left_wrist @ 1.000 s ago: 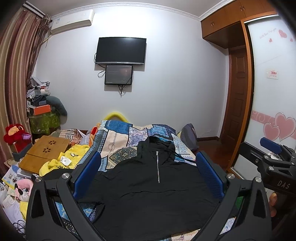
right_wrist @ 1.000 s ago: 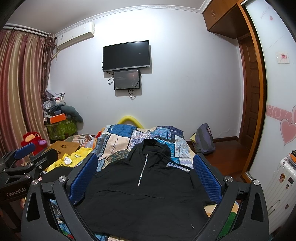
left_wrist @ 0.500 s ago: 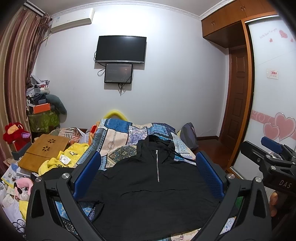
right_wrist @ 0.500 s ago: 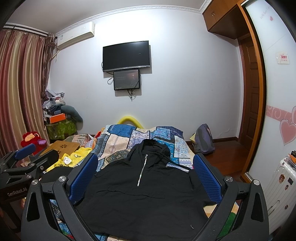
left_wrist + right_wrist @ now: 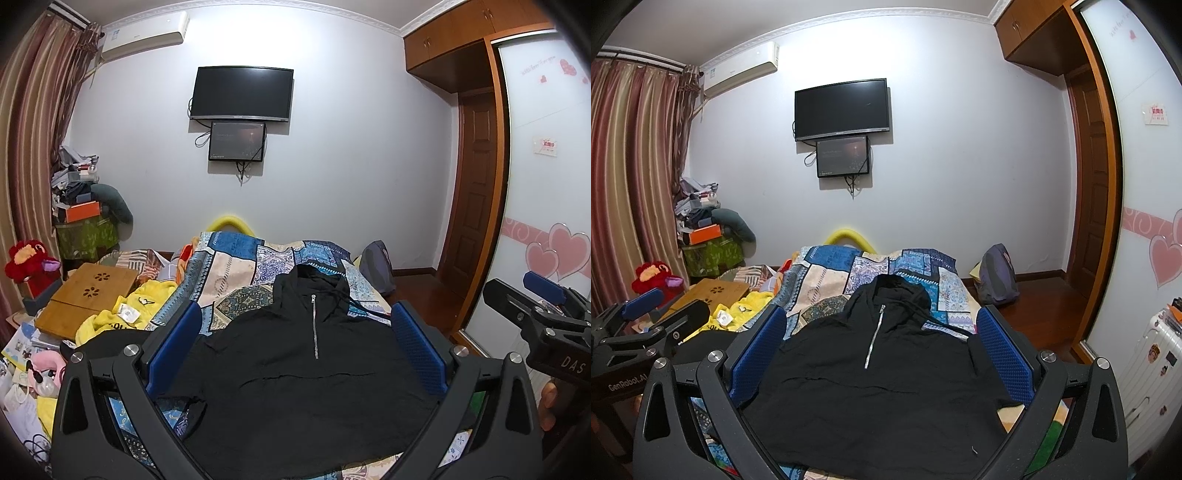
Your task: Fold large clothes
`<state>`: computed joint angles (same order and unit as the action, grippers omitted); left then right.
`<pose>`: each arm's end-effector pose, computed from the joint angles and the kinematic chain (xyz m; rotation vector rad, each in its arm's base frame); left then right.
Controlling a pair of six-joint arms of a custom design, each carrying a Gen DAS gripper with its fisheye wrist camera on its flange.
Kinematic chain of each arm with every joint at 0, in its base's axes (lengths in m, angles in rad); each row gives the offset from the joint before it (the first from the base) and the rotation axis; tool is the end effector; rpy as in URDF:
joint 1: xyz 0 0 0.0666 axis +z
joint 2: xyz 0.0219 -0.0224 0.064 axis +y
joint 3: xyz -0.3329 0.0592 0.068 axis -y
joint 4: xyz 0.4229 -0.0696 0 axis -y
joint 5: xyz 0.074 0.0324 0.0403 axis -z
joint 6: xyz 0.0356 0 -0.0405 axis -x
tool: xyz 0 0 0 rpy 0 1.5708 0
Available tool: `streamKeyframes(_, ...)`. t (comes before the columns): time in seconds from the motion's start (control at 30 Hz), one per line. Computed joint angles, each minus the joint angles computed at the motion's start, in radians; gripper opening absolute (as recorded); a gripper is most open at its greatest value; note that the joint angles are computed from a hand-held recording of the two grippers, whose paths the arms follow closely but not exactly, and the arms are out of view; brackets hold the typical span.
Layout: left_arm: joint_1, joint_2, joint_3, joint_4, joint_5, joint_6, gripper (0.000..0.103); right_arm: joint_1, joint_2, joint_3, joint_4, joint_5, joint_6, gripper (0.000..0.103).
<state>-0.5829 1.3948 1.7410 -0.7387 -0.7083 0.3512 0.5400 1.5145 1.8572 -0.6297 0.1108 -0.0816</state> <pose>0.4480 -0.2681 0.5749 -0.2352 1.8510 0.0529 0.4947 0.2915 0.5778 -0.3489 1.8360 0.3283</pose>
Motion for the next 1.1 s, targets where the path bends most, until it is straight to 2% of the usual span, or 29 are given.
streamKeyframes(0.47, 0.025, 0.002, -0.014, -0.004, 0.016, 0.013, 0.103, -0.001, 0.036, 0.036, -0.035, 0.005, -0.004, 0.102)
streamKeyframes(0.63, 0.054, 0.005, -0.028, -0.006, 0.026, 0.019, 0.103, 0.003, 0.079, 0.069, -0.055, 0.038, 0.009, 0.102)
streamKeyframes(0.83, 0.137, 0.006, -0.041, -0.048, 0.087, 0.056, 0.103, -0.001, 0.189, 0.187, -0.137, 0.038, -0.003, 0.102)
streamKeyframes(1.1, 0.309, 0.002, -0.076, -0.151, 0.187, 0.127, 0.103, 0.004, 0.377, 0.417, -0.259, 0.038, 0.038, 0.102)
